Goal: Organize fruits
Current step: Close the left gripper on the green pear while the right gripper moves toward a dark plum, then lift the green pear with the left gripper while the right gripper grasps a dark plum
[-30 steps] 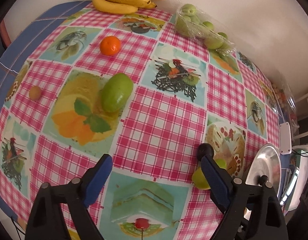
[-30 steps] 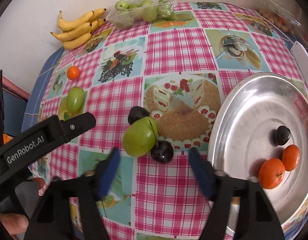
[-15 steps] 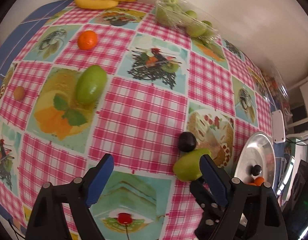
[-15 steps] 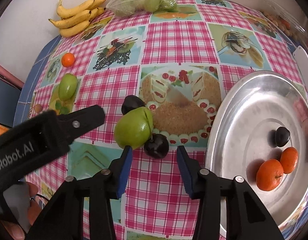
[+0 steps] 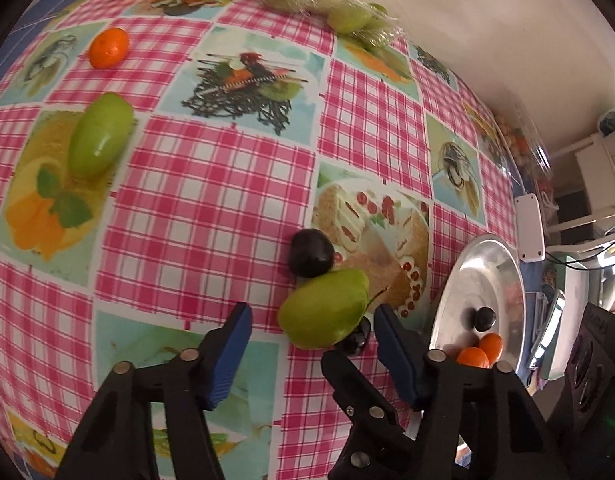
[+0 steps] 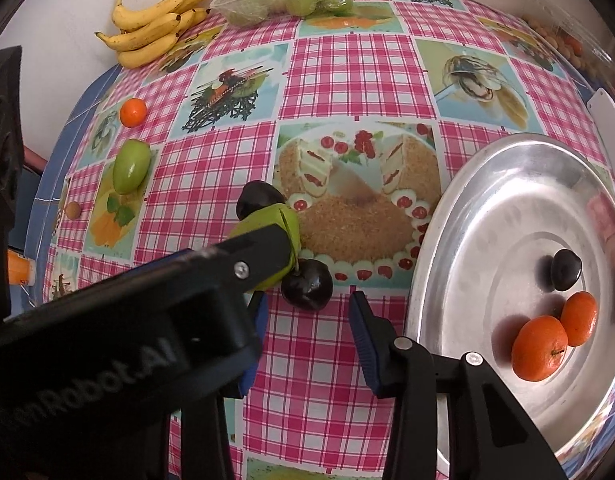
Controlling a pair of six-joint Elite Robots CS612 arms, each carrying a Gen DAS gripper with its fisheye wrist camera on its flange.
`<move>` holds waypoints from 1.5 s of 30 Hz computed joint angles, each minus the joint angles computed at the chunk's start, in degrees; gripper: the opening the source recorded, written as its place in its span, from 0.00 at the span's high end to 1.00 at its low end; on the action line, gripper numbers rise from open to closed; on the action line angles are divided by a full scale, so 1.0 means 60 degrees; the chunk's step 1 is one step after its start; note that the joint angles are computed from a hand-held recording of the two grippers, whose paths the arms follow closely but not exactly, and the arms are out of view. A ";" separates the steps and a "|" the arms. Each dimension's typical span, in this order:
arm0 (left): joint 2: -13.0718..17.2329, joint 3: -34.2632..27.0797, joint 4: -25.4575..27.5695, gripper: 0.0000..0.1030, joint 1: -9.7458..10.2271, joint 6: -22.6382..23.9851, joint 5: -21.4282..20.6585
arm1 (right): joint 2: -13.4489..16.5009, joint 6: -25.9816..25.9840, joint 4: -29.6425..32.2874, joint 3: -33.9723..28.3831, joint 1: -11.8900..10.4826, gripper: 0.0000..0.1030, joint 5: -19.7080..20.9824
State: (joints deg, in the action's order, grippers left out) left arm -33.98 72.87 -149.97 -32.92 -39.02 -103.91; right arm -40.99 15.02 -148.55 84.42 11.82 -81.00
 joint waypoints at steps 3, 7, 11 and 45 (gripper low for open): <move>0.0048 -0.0041 0.0029 0.50 0.0012 -0.0019 -0.0169 | -0.0011 0.0042 -0.0016 0.0020 0.0001 0.58 0.0034; 0.0059 -0.0044 0.0001 0.52 0.0018 -0.0058 -0.0235 | -0.0010 0.0101 -0.0057 0.0025 0.0006 0.58 0.0056; 0.0050 0.0000 -0.0073 0.52 0.0034 -0.0114 -0.0290 | -0.0011 0.0109 -0.0058 0.0026 -0.0004 0.58 0.0078; -0.0345 0.0728 -0.1009 0.55 0.0361 -0.1873 0.0318 | 0.0085 0.0014 -0.0036 -0.0045 -0.0066 0.61 0.0342</move>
